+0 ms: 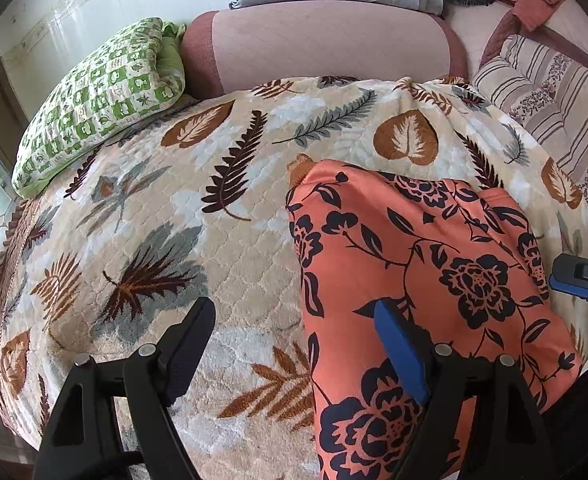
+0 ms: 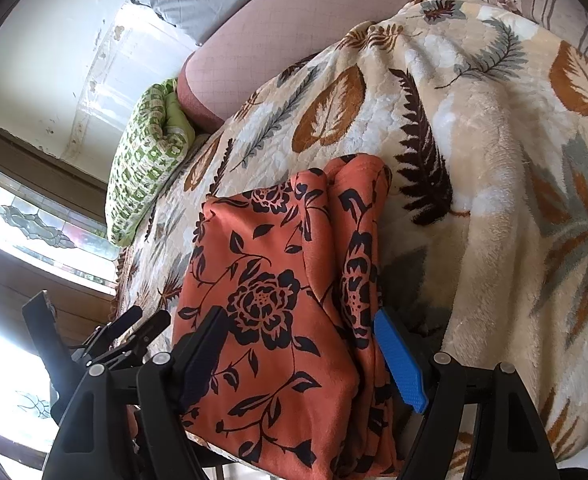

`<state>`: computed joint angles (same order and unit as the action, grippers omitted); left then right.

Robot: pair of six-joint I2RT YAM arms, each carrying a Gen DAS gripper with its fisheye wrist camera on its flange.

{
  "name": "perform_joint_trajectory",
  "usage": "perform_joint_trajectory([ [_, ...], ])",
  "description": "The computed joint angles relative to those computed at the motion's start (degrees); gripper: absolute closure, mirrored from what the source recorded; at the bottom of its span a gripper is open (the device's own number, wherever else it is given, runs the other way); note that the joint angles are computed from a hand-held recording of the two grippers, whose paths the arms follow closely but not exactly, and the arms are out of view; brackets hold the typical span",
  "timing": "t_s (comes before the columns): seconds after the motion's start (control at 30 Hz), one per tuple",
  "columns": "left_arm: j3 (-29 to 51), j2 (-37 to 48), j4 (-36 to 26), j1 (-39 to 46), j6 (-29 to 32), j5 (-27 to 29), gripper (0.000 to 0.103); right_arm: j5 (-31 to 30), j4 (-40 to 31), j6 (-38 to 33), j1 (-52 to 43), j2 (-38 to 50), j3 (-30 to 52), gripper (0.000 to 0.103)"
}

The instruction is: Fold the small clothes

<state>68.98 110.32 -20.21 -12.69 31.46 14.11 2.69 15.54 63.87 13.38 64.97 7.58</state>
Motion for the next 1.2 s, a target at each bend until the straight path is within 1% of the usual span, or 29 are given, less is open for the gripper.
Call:
perform_joint_trajectory([
  [0.17, 0.69, 0.84, -0.09, -0.29, -0.27, -0.19, 0.021, -1.38, 2.01, -1.09, -1.25, 3.27, 0.68, 0.024],
  [0.43, 1.27, 1.99, 0.11, -1.01, -0.77, -0.66, 0.021, -3.06, 3.45, -2.18, -3.58, 5.07, 0.72, 0.024],
  [0.87, 1.52, 2.54, 0.1, -1.16, -0.67, -0.44, 0.021, -2.82, 3.46, -1.74, -3.26, 5.32, 0.61, 0.024],
  [1.2, 1.68, 2.62, -0.06, -1.29, -1.05, -0.37, 0.021, -1.65, 1.68, -1.06, -1.86, 3.63, 0.82, 0.024],
])
